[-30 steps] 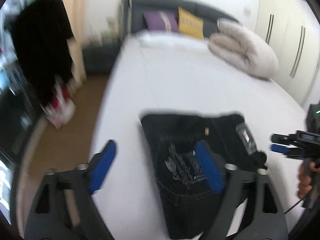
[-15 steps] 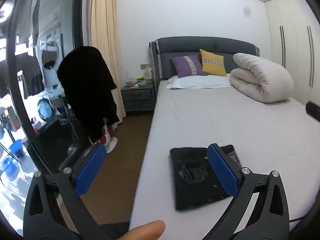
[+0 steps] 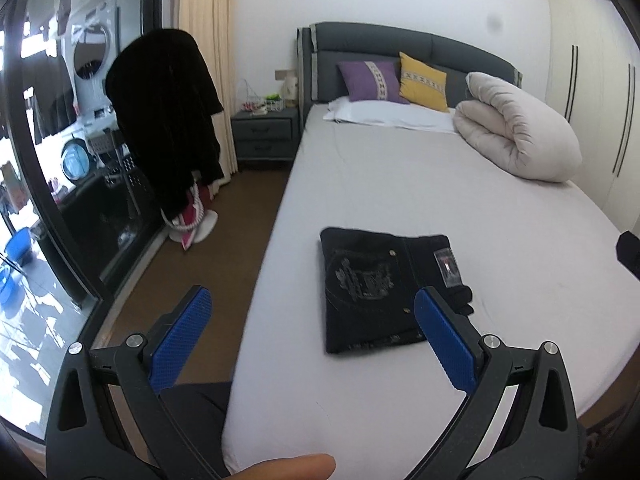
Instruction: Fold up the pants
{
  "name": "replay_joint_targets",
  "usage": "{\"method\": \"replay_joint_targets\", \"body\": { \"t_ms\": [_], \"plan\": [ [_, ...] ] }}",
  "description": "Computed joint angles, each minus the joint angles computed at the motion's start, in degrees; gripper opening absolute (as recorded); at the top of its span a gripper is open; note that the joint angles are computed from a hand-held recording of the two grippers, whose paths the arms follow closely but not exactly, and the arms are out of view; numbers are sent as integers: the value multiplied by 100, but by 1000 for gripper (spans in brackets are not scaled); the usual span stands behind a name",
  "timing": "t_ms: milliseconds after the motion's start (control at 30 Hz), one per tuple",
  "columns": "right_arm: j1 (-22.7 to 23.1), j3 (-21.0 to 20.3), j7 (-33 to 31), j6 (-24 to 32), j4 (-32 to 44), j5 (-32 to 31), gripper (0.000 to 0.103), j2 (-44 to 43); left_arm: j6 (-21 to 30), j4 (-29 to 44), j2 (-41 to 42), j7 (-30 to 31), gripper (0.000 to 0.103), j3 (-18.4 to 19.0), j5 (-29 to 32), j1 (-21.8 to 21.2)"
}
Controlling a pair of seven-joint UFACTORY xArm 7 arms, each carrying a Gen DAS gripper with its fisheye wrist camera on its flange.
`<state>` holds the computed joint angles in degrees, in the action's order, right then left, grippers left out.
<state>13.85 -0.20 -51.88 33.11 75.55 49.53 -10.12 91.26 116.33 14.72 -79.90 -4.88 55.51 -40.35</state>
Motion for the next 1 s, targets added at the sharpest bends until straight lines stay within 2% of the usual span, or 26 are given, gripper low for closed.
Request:
{"method": "replay_joint_targets", "body": {
  "t_ms": [267,567,1000],
  "plan": [
    [30,40,119,53,-128,-280,103,-71,-198,-164,-8,-63,103,-18,-275,151],
    [-43,151,635,206,-95,-935,103,90,-406,-280,-17,-38,103,5,-653,374],
    [-76,183,679,373,-45,-1086,103,187,-599,-452,-9,-73,103,24,-817,506]
  ]
}}
